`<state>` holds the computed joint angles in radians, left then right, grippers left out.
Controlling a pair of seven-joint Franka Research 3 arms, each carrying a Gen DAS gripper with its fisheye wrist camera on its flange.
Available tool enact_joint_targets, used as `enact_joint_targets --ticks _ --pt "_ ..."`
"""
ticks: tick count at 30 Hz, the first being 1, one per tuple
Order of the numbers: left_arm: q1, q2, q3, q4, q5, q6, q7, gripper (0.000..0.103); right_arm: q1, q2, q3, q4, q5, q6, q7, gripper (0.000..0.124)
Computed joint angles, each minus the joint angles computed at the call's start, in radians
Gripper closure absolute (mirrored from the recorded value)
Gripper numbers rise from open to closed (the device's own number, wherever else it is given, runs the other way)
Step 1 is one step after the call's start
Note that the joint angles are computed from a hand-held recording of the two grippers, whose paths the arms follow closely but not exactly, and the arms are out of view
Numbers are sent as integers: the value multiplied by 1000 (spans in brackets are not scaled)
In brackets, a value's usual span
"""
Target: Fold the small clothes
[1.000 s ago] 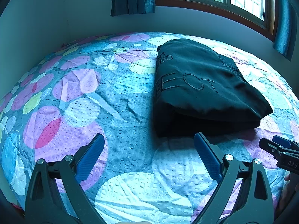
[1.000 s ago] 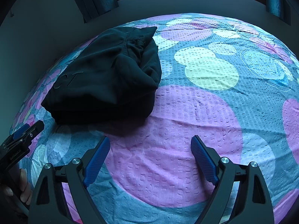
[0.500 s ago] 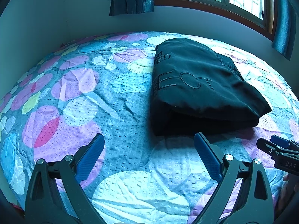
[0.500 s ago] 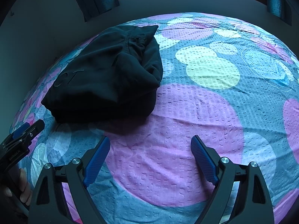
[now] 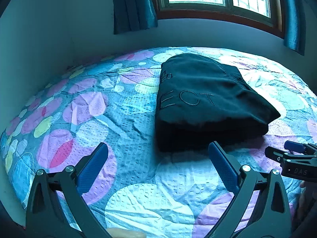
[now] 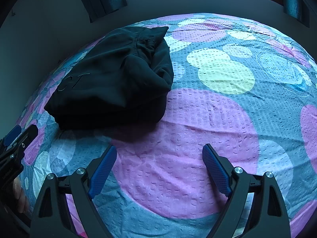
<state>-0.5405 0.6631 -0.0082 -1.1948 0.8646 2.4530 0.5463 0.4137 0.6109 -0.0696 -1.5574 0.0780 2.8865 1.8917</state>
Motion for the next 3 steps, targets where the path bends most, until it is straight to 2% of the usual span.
enact_joint_targets --ticks 3 --pt "-14 -8 14 -4 22 -12 -31 2 -4 -1 4 -2 2 -1 -6 37"
